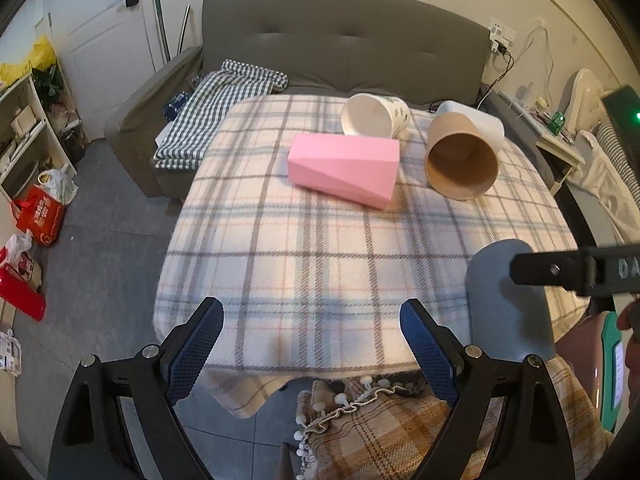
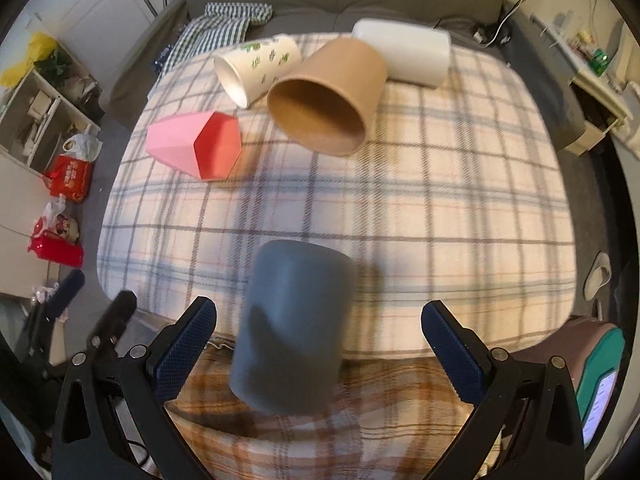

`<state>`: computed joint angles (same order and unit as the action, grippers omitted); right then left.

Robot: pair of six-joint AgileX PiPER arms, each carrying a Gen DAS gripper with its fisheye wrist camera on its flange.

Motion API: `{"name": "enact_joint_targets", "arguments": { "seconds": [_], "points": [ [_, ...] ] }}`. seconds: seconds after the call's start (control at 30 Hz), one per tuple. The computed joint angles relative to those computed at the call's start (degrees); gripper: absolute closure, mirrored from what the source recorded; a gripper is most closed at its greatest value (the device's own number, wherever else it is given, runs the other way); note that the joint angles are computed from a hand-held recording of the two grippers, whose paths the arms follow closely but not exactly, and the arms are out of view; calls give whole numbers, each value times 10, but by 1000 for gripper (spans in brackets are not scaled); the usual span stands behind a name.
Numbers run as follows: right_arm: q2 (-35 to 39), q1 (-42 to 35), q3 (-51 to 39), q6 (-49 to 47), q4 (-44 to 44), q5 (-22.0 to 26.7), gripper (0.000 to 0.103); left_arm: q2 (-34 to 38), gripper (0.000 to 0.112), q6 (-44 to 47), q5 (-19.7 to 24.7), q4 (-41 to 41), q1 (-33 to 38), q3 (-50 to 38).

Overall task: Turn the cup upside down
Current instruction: 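Grasp the grey cup with the right gripper while the left gripper releases it, then turn the grey cup closed end up, set it on the table, open right gripper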

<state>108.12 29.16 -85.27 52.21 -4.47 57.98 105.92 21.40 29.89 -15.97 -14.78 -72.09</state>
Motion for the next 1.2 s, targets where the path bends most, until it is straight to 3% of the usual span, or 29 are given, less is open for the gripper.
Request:
{"name": "enact_joint_targets", "arguments": {
  "seconds": [0.33, 0.47, 0.6, 0.73, 1.0, 1.2],
  "points": [
    [91, -52, -67, -69, 121, 22, 0, 32, 19, -1, 12, 0, 8, -16],
    [105, -70, -66, -92, 161, 10, 1, 40, 19, -2, 17, 0, 8, -20],
    [105, -87, -49, -112, 198, -5, 29, 41, 19, -5, 20, 3, 10, -20],
    [77, -90, -16, -110, 206, -31, 31, 40, 19, -19, 23, 15, 8, -26],
    [10, -49, -23, -54, 62, -39, 32, 24, 19, -45, 17, 36, -6, -23],
    [-23, 37, 0, 75, -207, -32, 32, 18, 19, -78, 5, 48, -22, -19]
  ]
}}
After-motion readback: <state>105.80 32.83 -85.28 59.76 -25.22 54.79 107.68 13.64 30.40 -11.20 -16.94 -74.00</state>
